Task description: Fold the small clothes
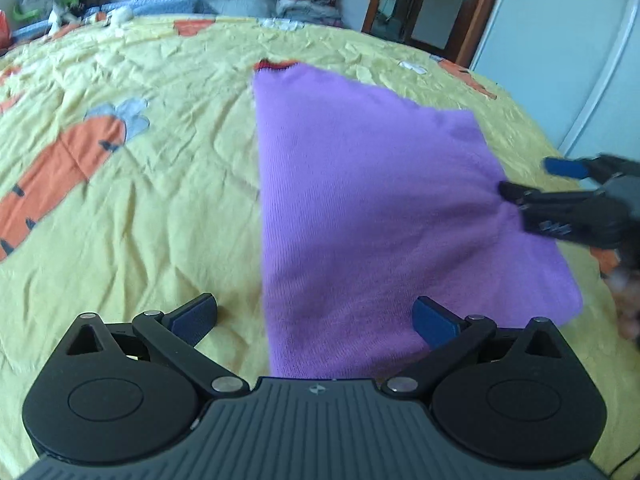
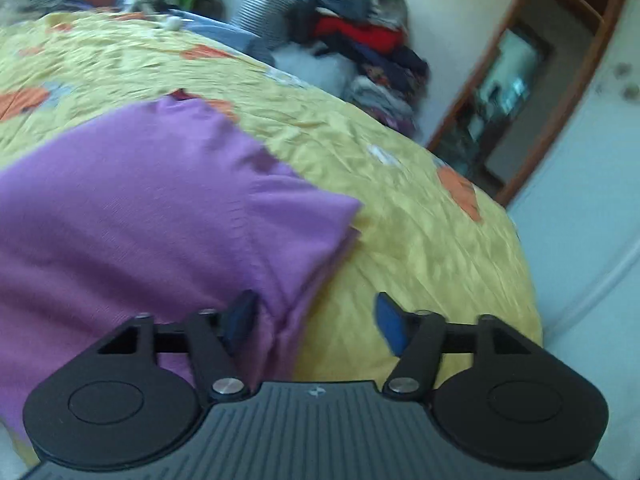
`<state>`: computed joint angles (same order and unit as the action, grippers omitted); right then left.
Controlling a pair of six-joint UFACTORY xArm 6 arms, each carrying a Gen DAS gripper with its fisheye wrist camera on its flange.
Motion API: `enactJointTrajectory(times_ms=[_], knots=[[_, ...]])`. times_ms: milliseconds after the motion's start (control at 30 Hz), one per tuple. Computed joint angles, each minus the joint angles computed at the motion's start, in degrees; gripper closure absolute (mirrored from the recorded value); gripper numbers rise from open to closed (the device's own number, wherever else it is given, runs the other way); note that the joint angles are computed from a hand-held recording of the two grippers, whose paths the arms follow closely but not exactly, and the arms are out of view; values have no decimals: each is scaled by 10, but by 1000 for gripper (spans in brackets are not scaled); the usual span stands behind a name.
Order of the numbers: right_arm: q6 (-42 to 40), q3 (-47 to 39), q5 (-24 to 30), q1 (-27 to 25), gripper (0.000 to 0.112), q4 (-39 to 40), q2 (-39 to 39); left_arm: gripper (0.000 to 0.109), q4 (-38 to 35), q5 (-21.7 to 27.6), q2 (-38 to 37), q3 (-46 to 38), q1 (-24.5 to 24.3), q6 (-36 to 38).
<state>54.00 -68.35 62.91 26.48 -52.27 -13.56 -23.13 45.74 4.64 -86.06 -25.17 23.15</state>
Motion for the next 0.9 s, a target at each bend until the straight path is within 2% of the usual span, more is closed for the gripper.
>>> enactJointTrajectory(times_ms=[100,167,233,367,400,467,567,667,767,800,833,900], knots=[[42,-12,52,34,36,29,-19,6,-12,2,2,-2,2,20],[93,5,59,59,18,53,-49,6,-21,8,4,-5,5,25],[156,32,61,94,9,59,-80,6,-28,10,3,-4,7,34],[253,61,71,152,9,92,-110,6,-32,16,-1,-1,10,44],[266,54,89,165,9,103,-102,6,-31,16,-6,4,11,43],[269,39,117,184,9,118,-86,6,-34,18,-18,15,16,44],[267,46,114,204,9,127,-89,6,-38,21,-49,46,31,50],[270,54,146,241,9,112,-117,6,-58,31,-97,89,73,69],[254,51,244,306,9,84,-148,6,-74,52,-148,126,138,115],[235,55,263,317,9,98,-166,6,-71,70,-159,127,161,140],[210,57,280,328,9,117,-186,6,-56,72,-173,134,180,164],[180,43,355,375,9,131,-211,6,-2,48,-206,157,212,203]])
